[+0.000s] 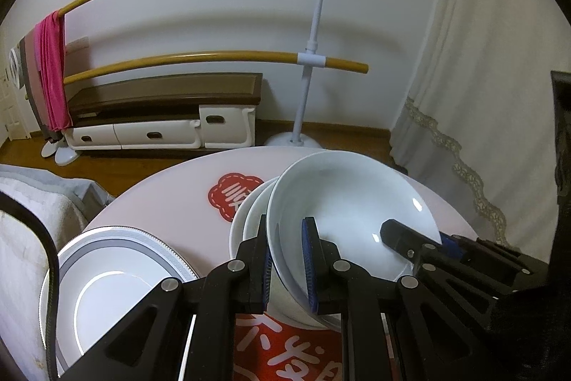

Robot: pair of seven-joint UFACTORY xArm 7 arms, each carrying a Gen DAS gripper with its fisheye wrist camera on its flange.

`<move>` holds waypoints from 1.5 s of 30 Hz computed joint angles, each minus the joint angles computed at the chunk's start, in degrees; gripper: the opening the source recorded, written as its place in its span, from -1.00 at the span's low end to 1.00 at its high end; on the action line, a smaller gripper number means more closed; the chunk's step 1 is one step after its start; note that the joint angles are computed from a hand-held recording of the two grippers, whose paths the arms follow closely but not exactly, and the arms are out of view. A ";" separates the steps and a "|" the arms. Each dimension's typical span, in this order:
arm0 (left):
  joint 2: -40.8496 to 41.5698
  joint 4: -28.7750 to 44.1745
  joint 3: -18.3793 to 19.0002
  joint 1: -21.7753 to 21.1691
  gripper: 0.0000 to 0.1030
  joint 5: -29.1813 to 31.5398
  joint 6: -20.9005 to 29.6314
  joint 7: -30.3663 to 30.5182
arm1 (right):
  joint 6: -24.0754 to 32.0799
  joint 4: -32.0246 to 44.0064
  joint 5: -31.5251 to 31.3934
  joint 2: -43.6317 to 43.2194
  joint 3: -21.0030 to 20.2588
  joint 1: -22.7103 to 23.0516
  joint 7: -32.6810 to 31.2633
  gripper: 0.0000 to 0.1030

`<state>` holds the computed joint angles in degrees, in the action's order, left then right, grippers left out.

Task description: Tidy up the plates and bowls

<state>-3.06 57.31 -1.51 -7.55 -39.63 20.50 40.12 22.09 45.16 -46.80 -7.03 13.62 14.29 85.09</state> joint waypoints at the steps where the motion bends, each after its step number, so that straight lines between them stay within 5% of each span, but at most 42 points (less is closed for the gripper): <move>1: 0.18 0.10 0.02 0.00 -0.77 -0.06 0.12 0.25 | -0.42 -0.22 0.08 0.04 -0.12 -0.06 0.15 -0.68; 19: 2.31 1.38 -1.08 0.96 -0.75 -1.23 -0.41 3.45 | -3.41 -0.56 -2.84 2.43 -1.73 -0.46 3.10 -0.65; 33: 2.09 0.84 -1.36 0.45 -0.70 3.02 -1.21 0.85 | -17.11 -3.02 1.04 4.66 -4.46 -3.06 0.92 -0.66; 45: 4.39 5.46 -1.20 2.41 -0.69 1.39 4.11 0.59 | -15.98 -1.41 0.81 5.72 -4.94 -1.99 0.36 -0.64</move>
<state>1.33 62.77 -2.71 -5.14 -38.24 24.61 40.71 6.11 43.75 -45.99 -1.31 8.68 12.30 85.45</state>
